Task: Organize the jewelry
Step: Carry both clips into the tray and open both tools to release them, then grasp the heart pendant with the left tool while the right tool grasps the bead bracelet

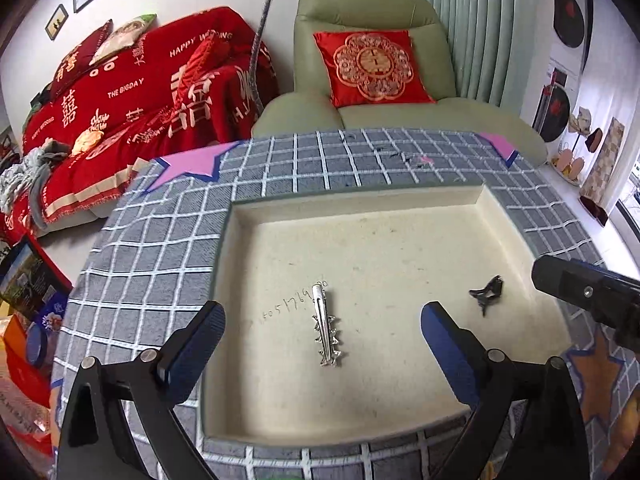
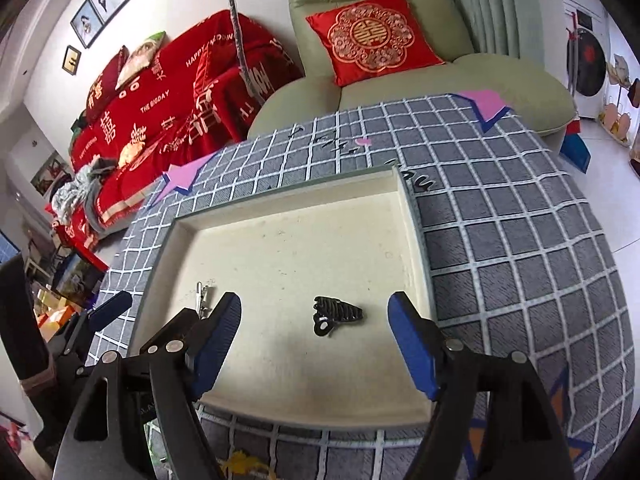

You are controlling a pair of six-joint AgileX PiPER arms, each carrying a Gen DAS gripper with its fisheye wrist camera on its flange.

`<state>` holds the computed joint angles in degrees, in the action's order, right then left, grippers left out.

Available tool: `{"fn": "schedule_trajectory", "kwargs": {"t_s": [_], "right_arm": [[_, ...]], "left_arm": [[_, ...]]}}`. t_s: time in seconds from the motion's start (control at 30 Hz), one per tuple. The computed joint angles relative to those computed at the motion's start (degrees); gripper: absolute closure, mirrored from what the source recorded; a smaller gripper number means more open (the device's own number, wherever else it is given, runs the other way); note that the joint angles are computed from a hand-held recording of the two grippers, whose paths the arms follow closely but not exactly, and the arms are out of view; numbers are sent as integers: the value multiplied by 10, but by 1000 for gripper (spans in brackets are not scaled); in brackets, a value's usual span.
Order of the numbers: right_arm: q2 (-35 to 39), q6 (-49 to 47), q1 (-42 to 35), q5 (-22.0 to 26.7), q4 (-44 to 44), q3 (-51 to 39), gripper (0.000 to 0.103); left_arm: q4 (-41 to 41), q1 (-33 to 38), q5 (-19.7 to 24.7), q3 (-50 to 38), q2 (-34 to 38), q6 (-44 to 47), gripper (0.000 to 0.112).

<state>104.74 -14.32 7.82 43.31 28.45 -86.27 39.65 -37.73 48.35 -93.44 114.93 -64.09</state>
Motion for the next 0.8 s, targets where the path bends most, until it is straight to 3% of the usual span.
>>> {"fn": "schedule_trajectory", "kwargs": {"t_s": [0.27,0.57,0.7,0.8], "right_arm": [[-85,-28,-32,19,37,82,13],[-200,-78,-71,50,76,209,12],[-245,-77,-79,58,64,261,12],[-278,-70,-80,58,43,301,12]], "left_arm": [[34,-41,0,137,-125,-54,9],[63,-108,40,320,-260,-196,9],[31,-113,8,387,-299,-223,9],[36,-148,17,422,-304,-260,9]]}}
